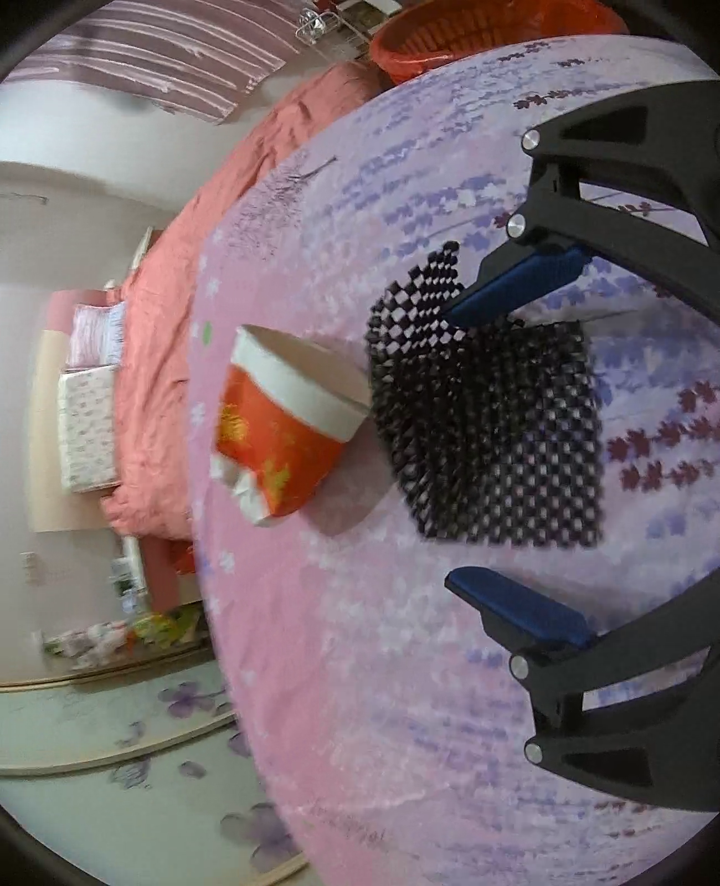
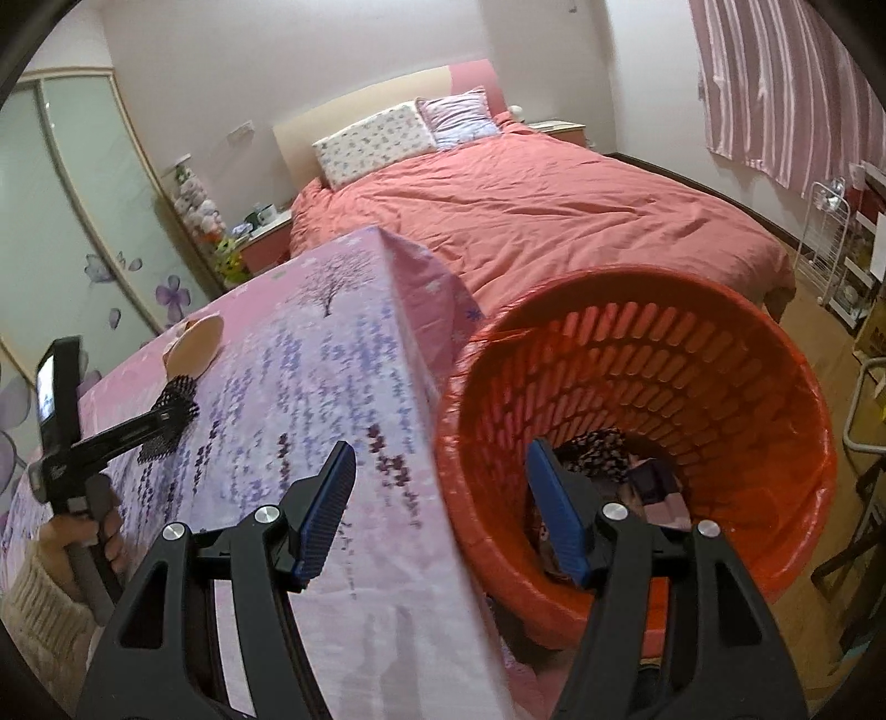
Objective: Collect trash
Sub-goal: 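Move both open grippers back toward the black mesh on the bed, then grasp the black checkered mesh with the left gripper while the right grasps the orange-white cup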
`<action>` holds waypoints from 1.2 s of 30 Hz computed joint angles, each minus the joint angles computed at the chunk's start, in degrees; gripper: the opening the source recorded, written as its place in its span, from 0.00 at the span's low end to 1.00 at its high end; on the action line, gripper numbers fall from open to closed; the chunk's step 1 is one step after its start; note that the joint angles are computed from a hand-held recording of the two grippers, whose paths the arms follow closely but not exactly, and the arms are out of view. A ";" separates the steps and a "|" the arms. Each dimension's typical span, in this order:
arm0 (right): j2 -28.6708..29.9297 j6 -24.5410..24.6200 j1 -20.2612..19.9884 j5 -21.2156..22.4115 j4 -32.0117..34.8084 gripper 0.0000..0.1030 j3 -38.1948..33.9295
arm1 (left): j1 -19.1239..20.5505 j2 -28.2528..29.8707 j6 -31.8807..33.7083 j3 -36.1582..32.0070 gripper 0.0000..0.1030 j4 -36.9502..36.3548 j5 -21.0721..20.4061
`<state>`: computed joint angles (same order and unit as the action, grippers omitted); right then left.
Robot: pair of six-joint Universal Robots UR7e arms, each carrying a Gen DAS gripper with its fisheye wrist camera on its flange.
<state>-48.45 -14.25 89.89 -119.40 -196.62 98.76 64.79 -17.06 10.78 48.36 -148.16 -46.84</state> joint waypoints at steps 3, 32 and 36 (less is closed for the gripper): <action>0.71 -0.24 0.45 -0.27 0.58 0.62 -0.62 | 0.05 0.88 0.69 -1.51 0.73 0.11 -0.57; 15.55 -4.26 6.13 5.50 14.87 0.49 -18.94 | 3.35 -12.35 0.63 15.51 0.19 -10.83 5.11; 20.94 -4.06 6.67 7.52 19.75 0.46 -28.07 | 3.97 -13.06 -0.24 15.71 0.20 -10.48 3.38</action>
<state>-27.51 -18.31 96.55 -111.87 -176.87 70.69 68.76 -30.12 10.54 64.07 -158.64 -43.46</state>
